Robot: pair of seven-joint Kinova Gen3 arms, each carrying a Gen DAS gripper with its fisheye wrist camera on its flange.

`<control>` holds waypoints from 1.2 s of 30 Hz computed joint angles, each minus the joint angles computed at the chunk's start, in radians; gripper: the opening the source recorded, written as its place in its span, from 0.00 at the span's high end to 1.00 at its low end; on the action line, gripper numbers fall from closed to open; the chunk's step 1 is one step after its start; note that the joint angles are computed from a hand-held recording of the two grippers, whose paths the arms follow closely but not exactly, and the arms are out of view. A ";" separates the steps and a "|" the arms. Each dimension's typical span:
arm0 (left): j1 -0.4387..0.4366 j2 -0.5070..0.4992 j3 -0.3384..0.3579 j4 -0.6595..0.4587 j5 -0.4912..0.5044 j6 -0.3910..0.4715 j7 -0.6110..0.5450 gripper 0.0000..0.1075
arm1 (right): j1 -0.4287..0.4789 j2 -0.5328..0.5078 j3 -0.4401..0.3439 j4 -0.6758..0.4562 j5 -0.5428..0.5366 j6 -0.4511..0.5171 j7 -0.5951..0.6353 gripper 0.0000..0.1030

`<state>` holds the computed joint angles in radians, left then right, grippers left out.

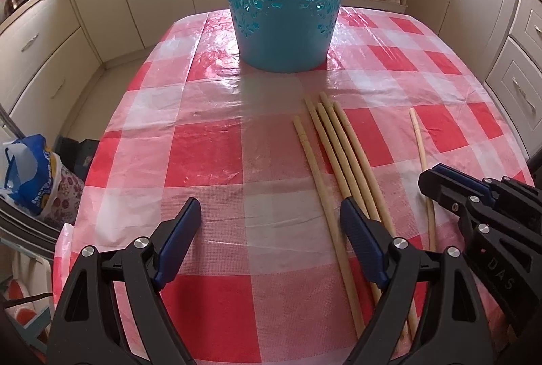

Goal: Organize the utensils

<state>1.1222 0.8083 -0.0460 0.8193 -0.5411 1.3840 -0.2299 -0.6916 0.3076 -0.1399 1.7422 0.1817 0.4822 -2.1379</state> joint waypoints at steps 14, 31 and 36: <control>-0.061 -0.086 0.057 0.151 -0.003 -0.195 -0.194 0.51 | -0.035 0.043 -0.001 -0.068 0.056 0.049 0.061 0.85; -0.131 -0.196 0.099 0.341 0.060 -0.426 -0.454 0.91 | 0.016 0.078 -0.039 -0.151 -0.056 0.141 0.270 0.90; -0.138 -0.212 0.080 0.359 0.092 -0.431 -0.344 0.91 | 0.027 0.079 -0.021 -0.157 -0.102 0.147 0.222 0.90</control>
<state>0.9837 0.5965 0.0338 1.1787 -0.4490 0.9529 -0.5738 -0.6642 0.3862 -0.1608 1.5856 0.0800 0.6290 -1.9155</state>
